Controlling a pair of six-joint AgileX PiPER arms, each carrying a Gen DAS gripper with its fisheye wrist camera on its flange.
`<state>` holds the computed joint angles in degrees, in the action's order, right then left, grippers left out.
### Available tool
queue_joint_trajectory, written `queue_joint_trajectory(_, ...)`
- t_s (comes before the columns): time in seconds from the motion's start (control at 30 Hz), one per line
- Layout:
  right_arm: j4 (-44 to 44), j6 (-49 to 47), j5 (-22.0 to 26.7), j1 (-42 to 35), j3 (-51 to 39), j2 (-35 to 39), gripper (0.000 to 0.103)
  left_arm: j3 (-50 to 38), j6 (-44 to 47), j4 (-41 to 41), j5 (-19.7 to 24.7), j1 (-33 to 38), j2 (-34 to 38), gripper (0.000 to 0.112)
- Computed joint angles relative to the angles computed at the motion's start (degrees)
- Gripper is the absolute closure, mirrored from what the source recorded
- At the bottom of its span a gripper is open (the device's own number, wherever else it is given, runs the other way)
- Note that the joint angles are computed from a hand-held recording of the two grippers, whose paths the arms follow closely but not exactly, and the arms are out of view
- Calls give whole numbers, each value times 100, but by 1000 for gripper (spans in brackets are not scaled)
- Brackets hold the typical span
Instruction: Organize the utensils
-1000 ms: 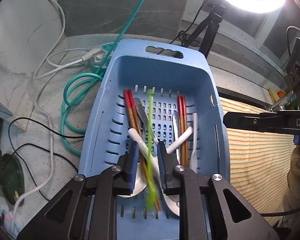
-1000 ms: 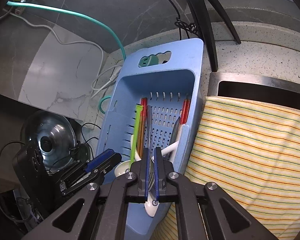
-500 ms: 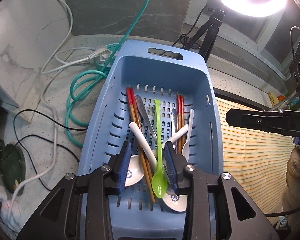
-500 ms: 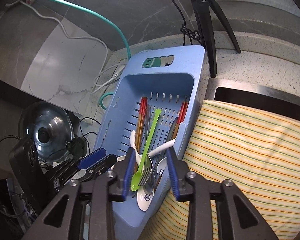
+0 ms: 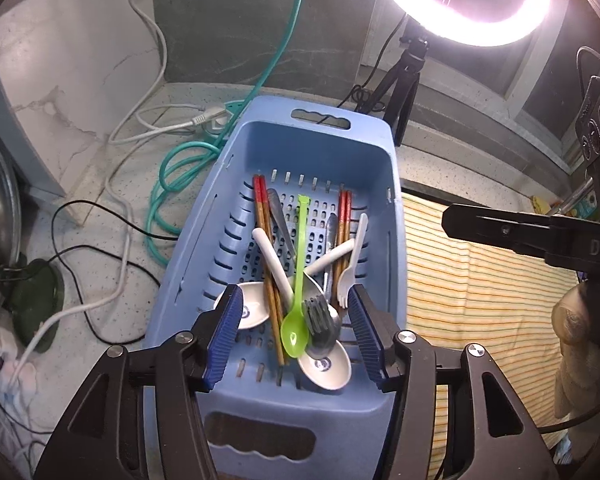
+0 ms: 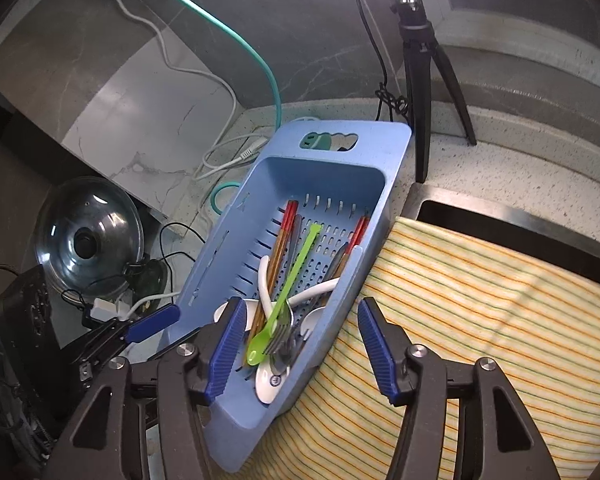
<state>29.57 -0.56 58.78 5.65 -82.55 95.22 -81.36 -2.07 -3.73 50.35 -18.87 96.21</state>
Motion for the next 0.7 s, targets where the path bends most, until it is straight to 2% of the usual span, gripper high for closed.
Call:
queue_joint_trajectory(0.17, -95, -232, -31, -73, 188, -343, 49, 332, -718, 506, -94, -386, -496, 50)
queue_joint_trajectory(0.3, -199, -480, -85, -111, 364, -654, 48, 471, -1161, 784, -99, -617, -832, 49)
queue_joint_trajectory(0.37, -117, -638, -94, -181, 480, -813, 40, 543, -1422, 953, -94, -752, -1008, 42)
queue_joint_trajectory(0.43, 66, -806, -209, -281, 698, -1044, 31, 647, -1661, 1080, -117, -876, -1198, 40)
queue_joint_trajectory(0.53, 176, -979, -381, -354, 1022, -1414, 27, 724, -1979, 1308, -55, -1076, -1393, 40)
queue_joint_trajectory(0.7, -164, -920, -559, -280, 1302, -1931, 19, 854, -2572, 1747, 59, -1405, -1672, 38)
